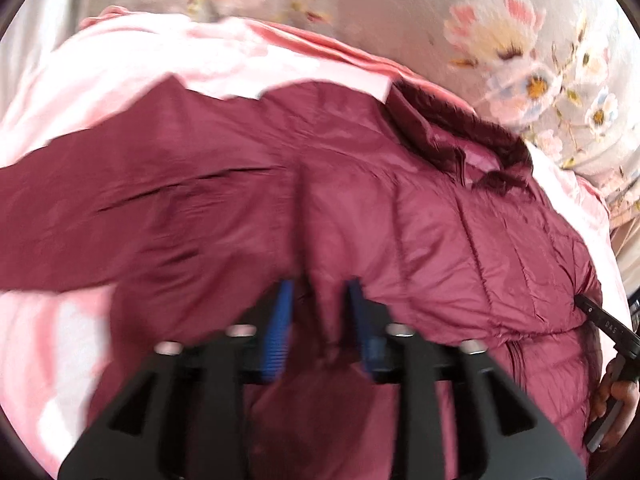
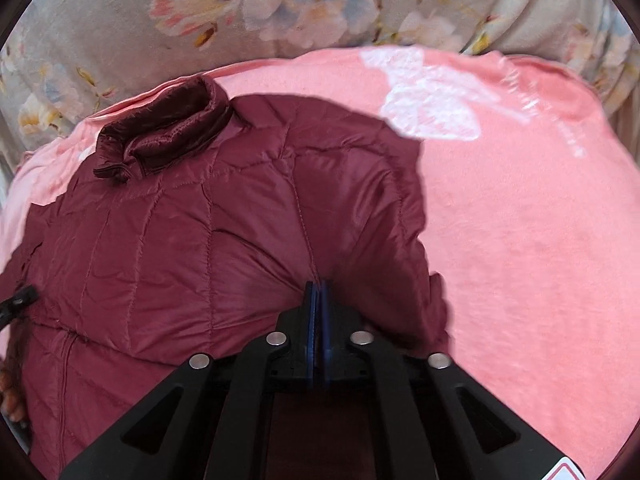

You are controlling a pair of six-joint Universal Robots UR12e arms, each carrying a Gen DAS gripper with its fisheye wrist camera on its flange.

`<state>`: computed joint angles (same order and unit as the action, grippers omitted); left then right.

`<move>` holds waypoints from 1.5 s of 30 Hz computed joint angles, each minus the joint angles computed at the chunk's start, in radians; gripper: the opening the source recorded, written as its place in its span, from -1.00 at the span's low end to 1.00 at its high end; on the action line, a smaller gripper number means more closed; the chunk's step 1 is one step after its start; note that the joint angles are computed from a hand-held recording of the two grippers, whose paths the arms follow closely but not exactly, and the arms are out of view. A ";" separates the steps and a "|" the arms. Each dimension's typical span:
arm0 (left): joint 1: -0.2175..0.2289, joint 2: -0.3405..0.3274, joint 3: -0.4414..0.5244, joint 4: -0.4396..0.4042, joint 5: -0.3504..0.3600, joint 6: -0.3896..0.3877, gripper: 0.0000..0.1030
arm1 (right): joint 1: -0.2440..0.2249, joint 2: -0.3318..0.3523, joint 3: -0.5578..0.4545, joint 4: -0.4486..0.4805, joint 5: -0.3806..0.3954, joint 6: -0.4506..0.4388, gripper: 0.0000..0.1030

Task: Fold large clothes
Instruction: 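Open both tools and release the jacket, then grasp the other sleeve with the left tool and lift it while the right tool pins the body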

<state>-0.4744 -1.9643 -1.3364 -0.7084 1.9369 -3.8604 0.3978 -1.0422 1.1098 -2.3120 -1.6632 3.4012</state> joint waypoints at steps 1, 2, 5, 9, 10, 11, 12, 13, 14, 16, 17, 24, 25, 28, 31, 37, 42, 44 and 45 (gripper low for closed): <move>0.000 0.022 -0.027 0.014 0.012 -0.004 0.14 | 0.008 -0.016 0.017 -0.024 -0.027 -0.006 -0.61; -0.004 0.058 -0.072 0.038 0.036 -0.017 0.29 | 0.015 -0.031 0.033 -0.052 -0.028 -0.022 -0.55; -0.004 0.157 -0.198 0.084 0.111 -0.087 0.48 | 0.049 -0.057 0.049 -0.093 0.006 -0.085 -0.51; 0.020 0.275 -0.340 0.068 0.179 -0.263 0.48 | 0.103 -0.028 -0.004 -0.087 0.083 -0.156 -0.51; 0.026 0.303 -0.371 0.053 0.198 -0.304 0.47 | 0.119 -0.007 -0.038 -0.068 0.118 -0.175 -0.51; 0.030 0.320 -0.386 0.034 0.209 -0.329 0.47 | 0.132 0.014 -0.069 -0.056 0.147 -0.185 -0.51; 0.032 0.336 -0.402 0.022 0.218 -0.355 0.47 | 0.143 0.032 -0.096 -0.049 0.154 -0.188 -0.51; 0.034 0.347 -0.415 0.027 0.219 -0.367 0.47 | 0.158 0.063 -0.141 -0.033 0.154 -0.193 -0.51; 0.034 0.359 -0.427 0.028 0.215 -0.386 0.47 | 0.169 0.091 -0.185 -0.010 0.157 -0.197 -0.51; 0.030 0.363 -0.432 0.042 0.208 -0.383 0.47 | 0.180 0.150 -0.280 0.051 0.163 -0.171 -0.51; 0.025 0.359 -0.425 0.040 0.206 -0.375 0.47 | 0.183 0.174 -0.317 0.079 0.152 -0.157 -0.51; 0.014 0.218 -0.232 0.155 0.009 -0.130 0.47 | 0.161 0.127 -0.221 0.028 0.075 -0.014 -0.51; 0.015 0.176 -0.175 0.146 -0.032 -0.086 0.47 | 0.154 0.121 -0.212 0.025 0.064 0.009 -0.50; 0.013 0.052 -0.003 0.019 -0.080 -0.027 0.41 | 0.139 0.134 -0.239 0.095 0.093 0.009 -0.50; 0.006 -0.021 0.091 -0.119 -0.057 -0.033 0.19 | 0.144 0.139 -0.243 0.145 0.092 -0.064 -0.50; -0.009 -0.014 0.044 -0.141 -0.054 -0.016 0.12 | 0.162 0.114 -0.209 0.160 0.041 -0.145 -0.51; -0.009 -0.001 0.024 -0.117 -0.052 -0.017 0.12 | 0.171 0.153 -0.281 0.173 0.130 -0.125 -0.51; 0.001 0.027 -0.011 -0.071 -0.076 -0.041 0.11 | 0.180 0.170 -0.297 0.200 0.109 -0.134 -0.51; 0.003 0.049 -0.039 -0.042 -0.076 -0.054 0.13 | 0.184 0.164 -0.271 0.173 0.092 -0.141 -0.52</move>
